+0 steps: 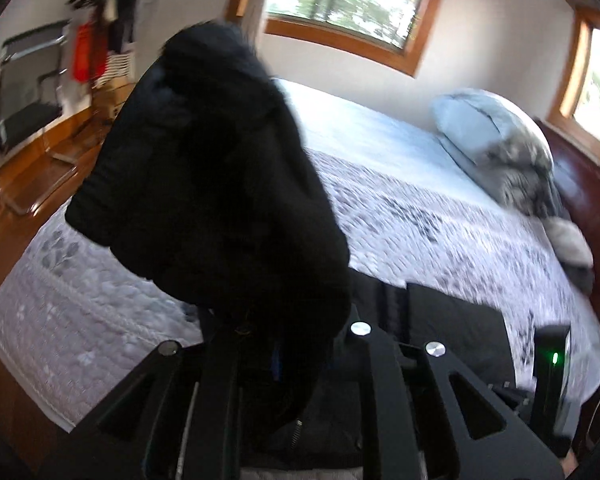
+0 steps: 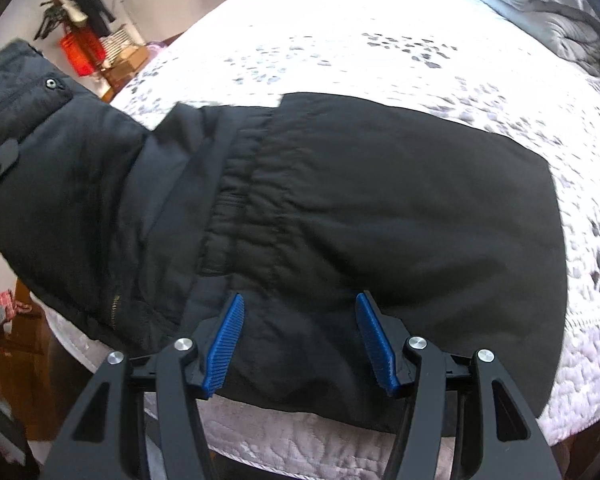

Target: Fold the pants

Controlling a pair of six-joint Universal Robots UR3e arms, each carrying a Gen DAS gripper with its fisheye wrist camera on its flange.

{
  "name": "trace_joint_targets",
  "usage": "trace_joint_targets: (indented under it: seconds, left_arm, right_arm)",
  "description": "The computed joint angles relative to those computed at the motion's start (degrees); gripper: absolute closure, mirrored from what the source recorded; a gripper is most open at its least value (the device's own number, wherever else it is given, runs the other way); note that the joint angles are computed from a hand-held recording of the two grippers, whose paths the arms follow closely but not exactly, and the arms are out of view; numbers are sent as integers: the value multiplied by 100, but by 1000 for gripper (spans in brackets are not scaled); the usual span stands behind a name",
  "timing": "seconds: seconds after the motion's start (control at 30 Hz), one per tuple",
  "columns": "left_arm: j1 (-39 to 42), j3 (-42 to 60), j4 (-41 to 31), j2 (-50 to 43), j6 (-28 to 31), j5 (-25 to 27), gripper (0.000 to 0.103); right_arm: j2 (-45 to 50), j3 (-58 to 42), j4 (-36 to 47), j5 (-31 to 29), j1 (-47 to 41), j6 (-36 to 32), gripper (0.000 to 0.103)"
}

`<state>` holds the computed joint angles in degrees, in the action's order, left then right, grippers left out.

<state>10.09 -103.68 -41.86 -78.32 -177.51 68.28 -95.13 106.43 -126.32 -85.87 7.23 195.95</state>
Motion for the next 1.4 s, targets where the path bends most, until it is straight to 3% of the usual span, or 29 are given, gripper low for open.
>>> trace_joint_targets:
  seconds: [0.37, 0.73, 0.97, 1.17, 1.3, 1.4]
  left_arm:
    - [-872, -392, -24, -56, 914, 388, 80]
    - [-1803, -618, 92, -707, 1437, 932, 77]
    - [-1787, -503, -464, -704, 1689, 728, 50]
    - [-1336, -171, -1429, -176, 1594, 445, 6]
    - [-770, 291, -2211, -246, 1085, 297, 6]
    - [-596, 357, -1964, -419, 537, 602, 6]
  right_arm:
    - [-1202, 900, 258, 425, -960, -267, 44]
    - [-1631, 1341, 293, 695, -1409, -410, 44]
    - [-1690, 1438, 295, 783, -1523, -498, 42]
    - [-1775, 1196, 642, 631, -1555, -465, 34]
    - [-2101, 1089, 874, 839, -1821, -462, 29]
    - [-2183, 894, 959, 1250, -2086, -562, 23]
